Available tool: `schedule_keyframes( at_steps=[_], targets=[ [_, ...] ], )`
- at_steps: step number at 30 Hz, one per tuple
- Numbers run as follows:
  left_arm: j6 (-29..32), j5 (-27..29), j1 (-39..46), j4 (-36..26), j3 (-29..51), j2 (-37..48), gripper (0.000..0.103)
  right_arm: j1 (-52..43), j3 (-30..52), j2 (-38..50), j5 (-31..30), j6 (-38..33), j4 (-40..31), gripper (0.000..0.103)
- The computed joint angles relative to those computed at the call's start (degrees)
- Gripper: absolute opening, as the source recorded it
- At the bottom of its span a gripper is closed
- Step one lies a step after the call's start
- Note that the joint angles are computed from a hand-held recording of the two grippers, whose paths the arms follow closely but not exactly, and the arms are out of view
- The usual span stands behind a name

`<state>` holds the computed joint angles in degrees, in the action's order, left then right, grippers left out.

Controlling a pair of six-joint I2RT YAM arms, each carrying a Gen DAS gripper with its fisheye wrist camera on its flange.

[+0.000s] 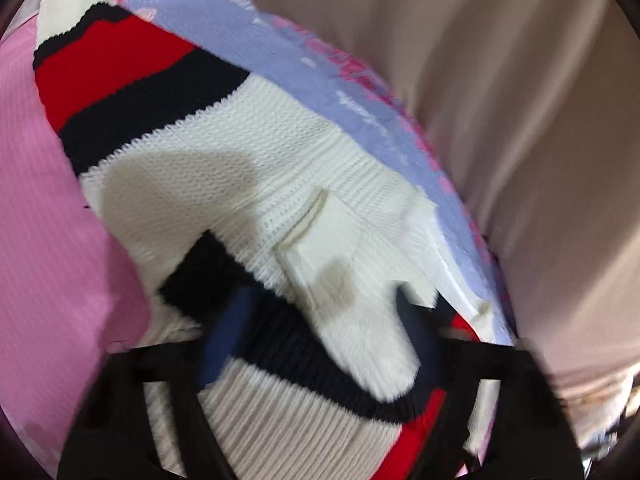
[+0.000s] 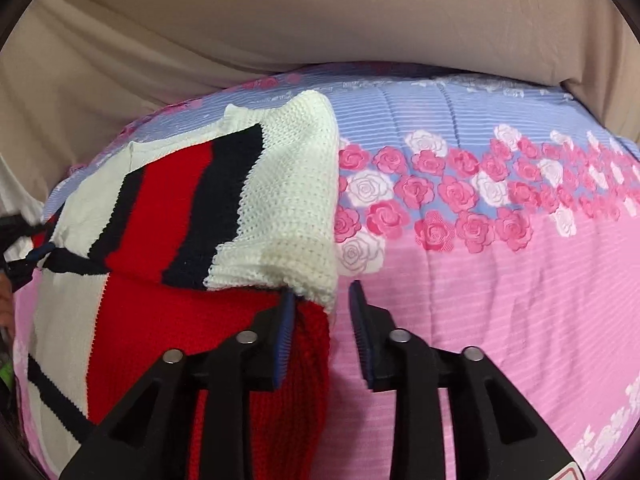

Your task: Fold small clothes

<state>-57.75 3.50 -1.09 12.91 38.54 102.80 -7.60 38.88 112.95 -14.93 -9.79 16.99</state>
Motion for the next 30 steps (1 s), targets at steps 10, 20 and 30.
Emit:
schedule_keyframes(
  at_steps=[10, 20, 30],
  targets=[
    [6.7, -3.7, 1.5, -2.1, 0.0, 0.6, 0.007, -2.3, 2.3, 0.5, -5.7, 3.2, -2.3, 0.016],
    [7.7, -2.5, 1.5, 2.6, -0.9, 3.8, 0.008, -2.6, -5.8, -12.1, -5.7, 6.9, -1.6, 0.023],
    [13.6, 1.7, 17.8, 4.3, -14.1, -14.8, 0.052, 7.2, 1.3, -5.8, 4.7, 6.7, -5.8, 0.015]
  ],
)
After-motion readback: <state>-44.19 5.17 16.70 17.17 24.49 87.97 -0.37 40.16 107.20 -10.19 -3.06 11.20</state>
